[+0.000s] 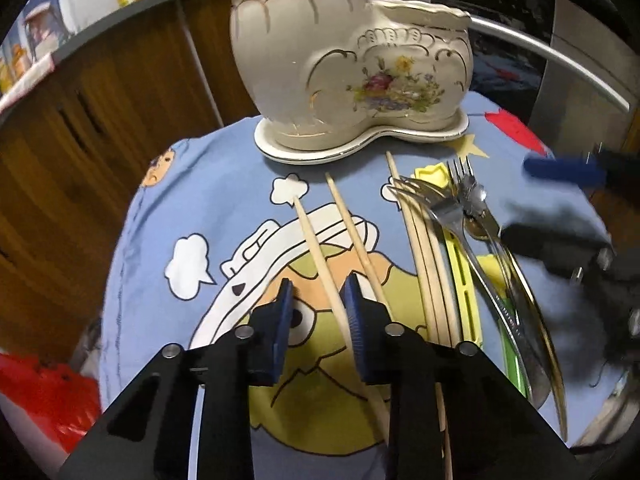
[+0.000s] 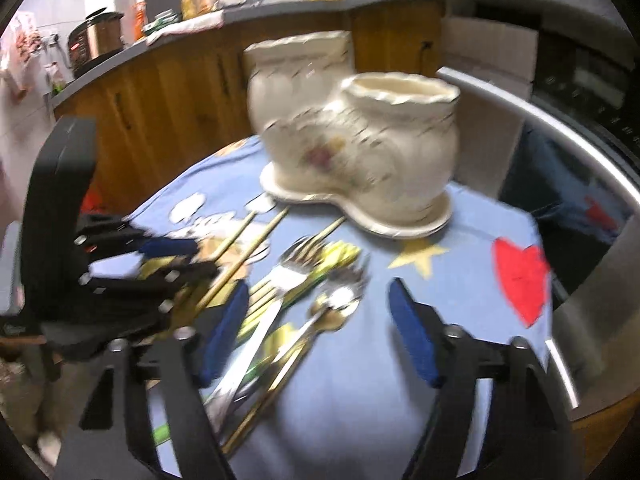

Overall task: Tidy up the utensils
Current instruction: 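Grasp a wooden chopstick with the left tool while the right tool grasps a gold fork, then lift the chopstick into the tall holder cup with the left tool while the right tool lifts the fork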

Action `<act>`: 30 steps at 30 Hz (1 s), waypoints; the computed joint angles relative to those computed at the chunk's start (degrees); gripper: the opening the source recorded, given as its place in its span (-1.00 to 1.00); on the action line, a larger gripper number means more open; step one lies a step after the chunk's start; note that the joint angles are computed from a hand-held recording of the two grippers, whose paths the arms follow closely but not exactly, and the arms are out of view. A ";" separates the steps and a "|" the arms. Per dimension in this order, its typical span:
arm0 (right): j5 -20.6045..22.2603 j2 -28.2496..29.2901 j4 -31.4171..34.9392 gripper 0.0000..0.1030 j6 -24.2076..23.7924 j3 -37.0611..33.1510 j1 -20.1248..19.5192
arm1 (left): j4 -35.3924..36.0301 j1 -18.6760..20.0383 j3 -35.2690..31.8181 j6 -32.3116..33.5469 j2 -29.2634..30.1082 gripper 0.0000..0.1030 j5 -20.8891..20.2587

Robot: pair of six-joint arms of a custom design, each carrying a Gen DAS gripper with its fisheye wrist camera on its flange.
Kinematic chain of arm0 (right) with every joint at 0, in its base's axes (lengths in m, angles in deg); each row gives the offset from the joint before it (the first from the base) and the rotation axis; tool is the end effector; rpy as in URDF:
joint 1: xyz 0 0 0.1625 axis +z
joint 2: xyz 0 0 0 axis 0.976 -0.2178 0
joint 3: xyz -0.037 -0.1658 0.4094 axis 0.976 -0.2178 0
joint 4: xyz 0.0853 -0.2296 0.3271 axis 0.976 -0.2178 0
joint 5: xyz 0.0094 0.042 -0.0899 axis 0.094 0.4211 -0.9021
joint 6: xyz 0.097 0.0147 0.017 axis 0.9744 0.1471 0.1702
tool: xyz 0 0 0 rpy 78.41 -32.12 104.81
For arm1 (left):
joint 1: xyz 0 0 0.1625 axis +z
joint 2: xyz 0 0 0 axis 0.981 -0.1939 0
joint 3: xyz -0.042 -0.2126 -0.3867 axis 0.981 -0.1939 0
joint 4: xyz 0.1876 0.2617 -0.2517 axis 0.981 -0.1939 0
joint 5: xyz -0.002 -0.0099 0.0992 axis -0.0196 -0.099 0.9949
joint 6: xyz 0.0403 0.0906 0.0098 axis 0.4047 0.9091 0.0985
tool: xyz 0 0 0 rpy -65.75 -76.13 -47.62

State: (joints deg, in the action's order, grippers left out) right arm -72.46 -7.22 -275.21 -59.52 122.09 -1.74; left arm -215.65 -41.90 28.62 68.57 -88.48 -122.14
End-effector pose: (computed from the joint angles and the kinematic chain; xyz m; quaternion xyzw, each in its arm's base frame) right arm 0.0038 -0.4839 0.2658 0.2695 -0.8835 0.2964 0.2429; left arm -0.3270 -0.5007 -0.0818 0.3398 0.8587 -0.1988 0.3280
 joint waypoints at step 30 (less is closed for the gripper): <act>13.01 -4.00 2.09 -0.95 0.43 1.76 -2.23 | -25.59 1.39 5.19 9.07 0.11 -0.87 -6.88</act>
State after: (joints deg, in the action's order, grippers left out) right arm -59.45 -11.22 -273.12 -59.08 123.85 -3.97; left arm -241.24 -40.50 33.81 77.64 -88.37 -129.02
